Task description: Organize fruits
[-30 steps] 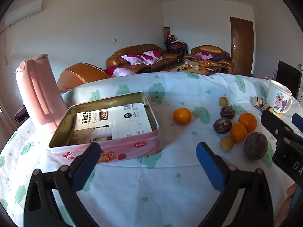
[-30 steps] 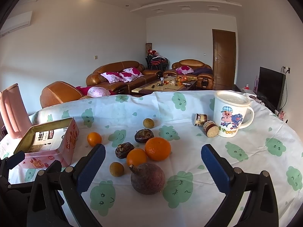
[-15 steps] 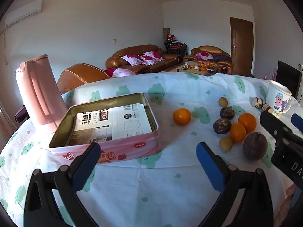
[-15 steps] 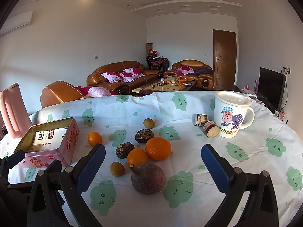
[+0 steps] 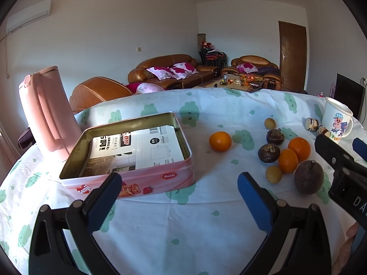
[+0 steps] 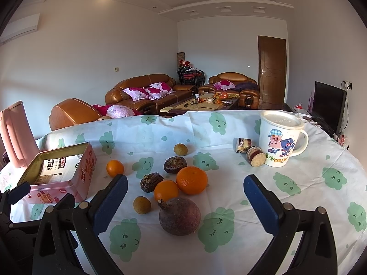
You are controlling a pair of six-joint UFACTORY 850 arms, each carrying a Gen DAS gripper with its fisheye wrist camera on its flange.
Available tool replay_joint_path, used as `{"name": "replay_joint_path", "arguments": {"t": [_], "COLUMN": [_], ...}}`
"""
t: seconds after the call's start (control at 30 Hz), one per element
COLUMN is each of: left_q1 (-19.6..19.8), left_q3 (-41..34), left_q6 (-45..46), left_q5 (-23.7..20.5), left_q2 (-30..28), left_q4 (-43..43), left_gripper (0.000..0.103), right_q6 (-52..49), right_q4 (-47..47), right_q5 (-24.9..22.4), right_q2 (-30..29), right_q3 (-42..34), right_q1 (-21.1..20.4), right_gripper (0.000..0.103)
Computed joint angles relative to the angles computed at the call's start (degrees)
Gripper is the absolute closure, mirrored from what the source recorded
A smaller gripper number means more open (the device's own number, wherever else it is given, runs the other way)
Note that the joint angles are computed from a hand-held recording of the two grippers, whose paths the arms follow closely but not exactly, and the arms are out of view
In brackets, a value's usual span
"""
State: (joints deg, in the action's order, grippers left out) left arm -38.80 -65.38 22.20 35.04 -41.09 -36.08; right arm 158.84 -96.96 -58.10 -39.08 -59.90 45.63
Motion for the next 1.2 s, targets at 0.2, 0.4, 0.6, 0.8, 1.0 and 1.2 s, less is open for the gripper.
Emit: {"name": "replay_joint_path", "arguments": {"t": [0.2,0.4,0.6,0.8,1.0,1.2], "left_q1": [-0.02,-0.02,-0.11,0.16,0.08,-1.48], "left_q3": [0.01,0.0,-0.11,0.06,-0.46,-0.21], "left_q6": [0.01,-0.19,-0.64,-3.37,-1.43,3.66], "left_q5": [0.0,-0.19,-1.12,-2.03,-4.24,-1.94], "left_q2": [-0.01,0.04,0.27,0.25,0.03,0.04], "left_q4": [-0.03,0.06,0.55,4.76,5.04,6.37], "left_gripper": [0.001,0.001,0.001,0.001,0.001,0.001], "right_q6": [-0.03,0.71,1.2,2.3,0.42,-7.26], "right_q4": [0.03,-0.16,-2.19,-7.91,-14.36,-9.42], "right_q5": [-0.24,-0.81,3.2,11.67,21.76,26.96], "right_q2": [-0.01,1.03,4.05,6.07,3.86,-0.21], "right_q3": [0.05,1.32,5.92,9.41,5.34,0.34], "right_q1": [0.01,-0.3,-1.84,-4.14,-7.32,-9.03], "right_gripper": [0.001,0.001,0.001,0.002,0.019,0.024]}}
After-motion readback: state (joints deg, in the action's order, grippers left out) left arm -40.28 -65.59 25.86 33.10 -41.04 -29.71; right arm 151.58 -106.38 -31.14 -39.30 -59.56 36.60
